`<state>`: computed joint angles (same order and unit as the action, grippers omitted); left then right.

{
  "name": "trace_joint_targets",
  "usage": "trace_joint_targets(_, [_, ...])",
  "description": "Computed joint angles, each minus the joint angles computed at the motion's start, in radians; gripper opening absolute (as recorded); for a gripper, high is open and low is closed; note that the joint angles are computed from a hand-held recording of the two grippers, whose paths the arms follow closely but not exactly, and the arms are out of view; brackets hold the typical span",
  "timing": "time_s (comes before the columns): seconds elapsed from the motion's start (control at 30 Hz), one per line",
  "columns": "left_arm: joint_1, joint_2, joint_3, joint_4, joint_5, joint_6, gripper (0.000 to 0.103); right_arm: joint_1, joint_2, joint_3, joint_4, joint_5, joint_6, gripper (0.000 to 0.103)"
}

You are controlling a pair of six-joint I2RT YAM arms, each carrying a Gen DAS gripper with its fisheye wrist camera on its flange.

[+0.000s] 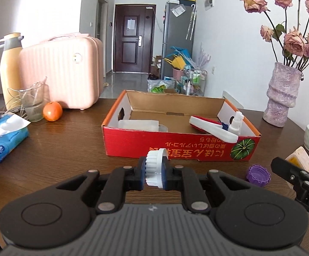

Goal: Organize rigid objects
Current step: 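Carry the white cap and beige plug adapter over the red box with both tools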

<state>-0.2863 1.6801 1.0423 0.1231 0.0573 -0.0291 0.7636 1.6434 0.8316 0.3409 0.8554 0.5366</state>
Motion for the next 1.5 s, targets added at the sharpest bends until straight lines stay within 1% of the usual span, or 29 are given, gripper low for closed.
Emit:
trace_joint_targets(0.1, [0.002, -0.019, -0.015, 0.005, -0.008, -0.009, 0.015, 0.000, -0.004, 0.005, 0.010, -0.016, -0.016, 0.068])
trace_joint_targets(0.2, [0.001, -0.023, -0.016, 0.002, -0.023, -0.020, 0.015, -0.001, -0.006, 0.015, 0.018, -0.031, -0.059, 0.068])
trace_joint_targets(0.43, [0.000, 0.008, 0.042, -0.032, -0.057, -0.053, 0.015, -0.028, -0.008, 0.055, 0.025, -0.072, -0.169, 0.068])
trace_joint_targets(0.57, [-0.006, 0.024, 0.074, -0.041, -0.078, -0.057, 0.015, -0.052, 0.000, 0.087, 0.027, -0.106, -0.204, 0.068])
trace_joint_targets(0.67, [-0.007, 0.050, 0.119, -0.064, -0.089, -0.066, 0.015, -0.074, 0.014, 0.115, 0.034, -0.131, -0.237, 0.068])
trace_joint_targets(0.9, [-0.003, 0.109, 0.219, -0.116, -0.104, -0.100, 0.015, -0.119, 0.056, 0.161, 0.060, -0.181, -0.263, 0.068])
trace_joint_targets(1.03, [-0.013, 0.136, 0.263, -0.127, -0.127, -0.094, 0.015, -0.139, 0.076, 0.185, 0.068, -0.201, -0.273, 0.068])
trace_joint_targets(1.37, [-0.030, 0.233, 0.421, -0.175, -0.177, -0.107, 0.015, -0.206, 0.134, 0.286, 0.049, -0.280, -0.298, 0.068])
trace_joint_targets(1.5, [-0.034, 0.299, 0.523, -0.226, -0.199, -0.109, 0.015, -0.226, 0.167, 0.334, 0.032, -0.300, -0.306, 0.068])
